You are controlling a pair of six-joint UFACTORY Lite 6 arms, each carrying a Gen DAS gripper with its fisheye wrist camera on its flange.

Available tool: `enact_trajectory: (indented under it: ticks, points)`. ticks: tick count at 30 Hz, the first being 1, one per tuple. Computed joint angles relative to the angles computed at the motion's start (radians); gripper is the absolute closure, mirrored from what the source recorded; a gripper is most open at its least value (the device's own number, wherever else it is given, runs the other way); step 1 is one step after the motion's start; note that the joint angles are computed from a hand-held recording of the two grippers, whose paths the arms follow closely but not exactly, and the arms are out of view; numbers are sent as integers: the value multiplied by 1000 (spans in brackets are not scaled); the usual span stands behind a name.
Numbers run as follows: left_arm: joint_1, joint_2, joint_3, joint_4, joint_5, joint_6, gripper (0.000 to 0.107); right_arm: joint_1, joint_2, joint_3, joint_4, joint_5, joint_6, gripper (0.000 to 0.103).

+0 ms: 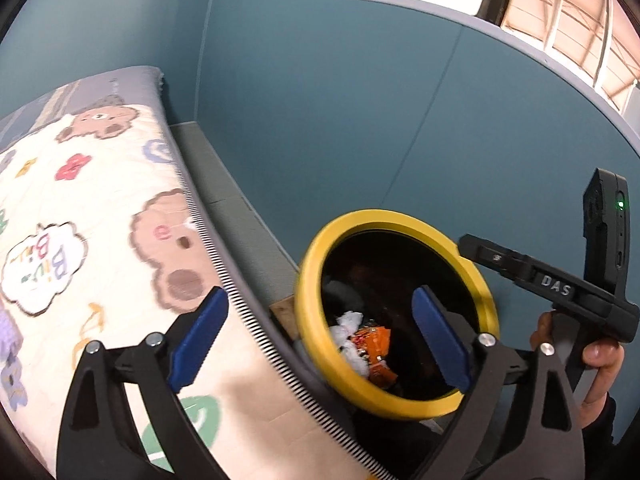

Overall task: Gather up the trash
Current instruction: 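Open both tools over the bin to drop the items, then move both open tools back over the mesh net and cloth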

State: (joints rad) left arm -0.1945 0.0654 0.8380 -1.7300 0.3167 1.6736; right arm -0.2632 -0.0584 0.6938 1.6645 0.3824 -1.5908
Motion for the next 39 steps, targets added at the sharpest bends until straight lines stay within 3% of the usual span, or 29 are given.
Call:
enact_trajectory:
  ticks: [8, 15, 22, 26, 35, 39]
  points:
    - [253, -239, -190, 164, 65, -68, 14, 236, -68, 14, -158, -51, 227, 35]
    - [660, -327, -224, 384, 259, -126, 13, 528, -19, 141, -296, -167, 463, 35]
    - [1040, -235, -132, 458, 432, -35, 13, 745, 143, 360, -634, -229, 849, 35]
    - [1185, -160, -77, 479, 471, 23, 13, 841, 283, 523, -836, -223, 1057, 35]
    - [1401, 75, 73, 546, 473, 124, 13, 983, 678, 1007, -1180, -82, 1408, 35]
    - [1436, 157, 113, 573, 457, 134, 13, 1015, 870, 1261, -1251, 12, 1485, 35]
